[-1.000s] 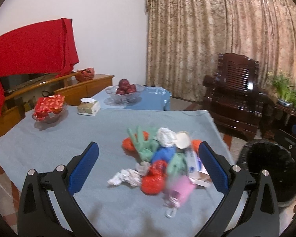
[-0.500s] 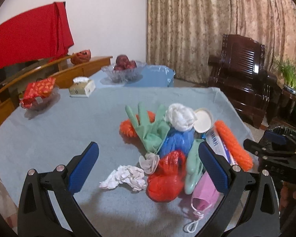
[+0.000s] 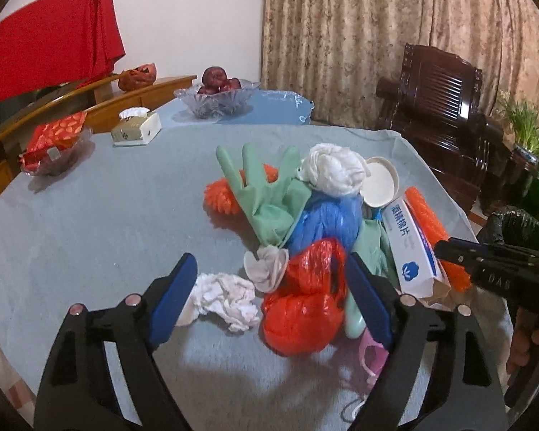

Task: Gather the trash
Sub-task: 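Grasp the orange mesh net with the right gripper while the left gripper grasps the white tissue, then carry both items over the bin and open both grippers to drop them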

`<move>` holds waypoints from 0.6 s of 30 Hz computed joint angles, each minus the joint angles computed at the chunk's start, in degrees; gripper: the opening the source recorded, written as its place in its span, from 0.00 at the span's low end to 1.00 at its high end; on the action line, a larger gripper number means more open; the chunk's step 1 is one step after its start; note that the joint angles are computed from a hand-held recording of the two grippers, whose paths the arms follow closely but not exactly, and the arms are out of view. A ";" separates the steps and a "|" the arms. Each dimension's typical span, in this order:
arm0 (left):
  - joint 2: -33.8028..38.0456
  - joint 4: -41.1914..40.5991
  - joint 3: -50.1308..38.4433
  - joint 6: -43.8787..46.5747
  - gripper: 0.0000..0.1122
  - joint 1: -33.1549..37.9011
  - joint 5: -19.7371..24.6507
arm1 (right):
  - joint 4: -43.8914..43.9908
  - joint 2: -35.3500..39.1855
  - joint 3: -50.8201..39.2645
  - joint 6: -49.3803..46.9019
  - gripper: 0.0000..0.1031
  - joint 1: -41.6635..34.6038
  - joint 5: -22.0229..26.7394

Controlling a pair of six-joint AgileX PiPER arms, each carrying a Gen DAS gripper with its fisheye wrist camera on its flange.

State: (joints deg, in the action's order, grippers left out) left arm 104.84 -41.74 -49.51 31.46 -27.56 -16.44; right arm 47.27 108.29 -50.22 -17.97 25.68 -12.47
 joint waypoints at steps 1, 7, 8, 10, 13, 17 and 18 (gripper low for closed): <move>-0.18 -0.36 0.32 0.32 0.72 -0.05 -0.42 | -2.14 -0.13 0.29 2.19 0.12 -0.14 0.04; -1.83 -1.75 3.87 2.43 0.72 0.29 -2.88 | 6.16 -3.36 3.06 -4.32 0.09 2.40 -4.23; -1.84 -1.94 4.26 2.67 0.72 0.55 -3.09 | 7.51 -4.09 3.58 -5.11 0.09 3.08 -5.05; -0.98 -3.18 4.42 3.97 0.72 1.28 -3.54 | 11.43 -5.18 4.28 -8.40 0.09 4.49 -6.53; 0.82 -5.66 2.92 5.53 0.72 2.72 -2.39 | 18.84 -5.77 4.34 -15.82 0.09 7.09 -8.26; 3.44 -8.49 -0.12 9.12 0.69 4.39 -0.77 | 22.75 -5.51 4.13 -19.01 0.09 8.94 -8.88; 3.89 -9.05 -0.59 9.92 0.67 4.69 -0.34 | 23.36 -5.45 3.93 -19.39 0.09 9.20 -8.79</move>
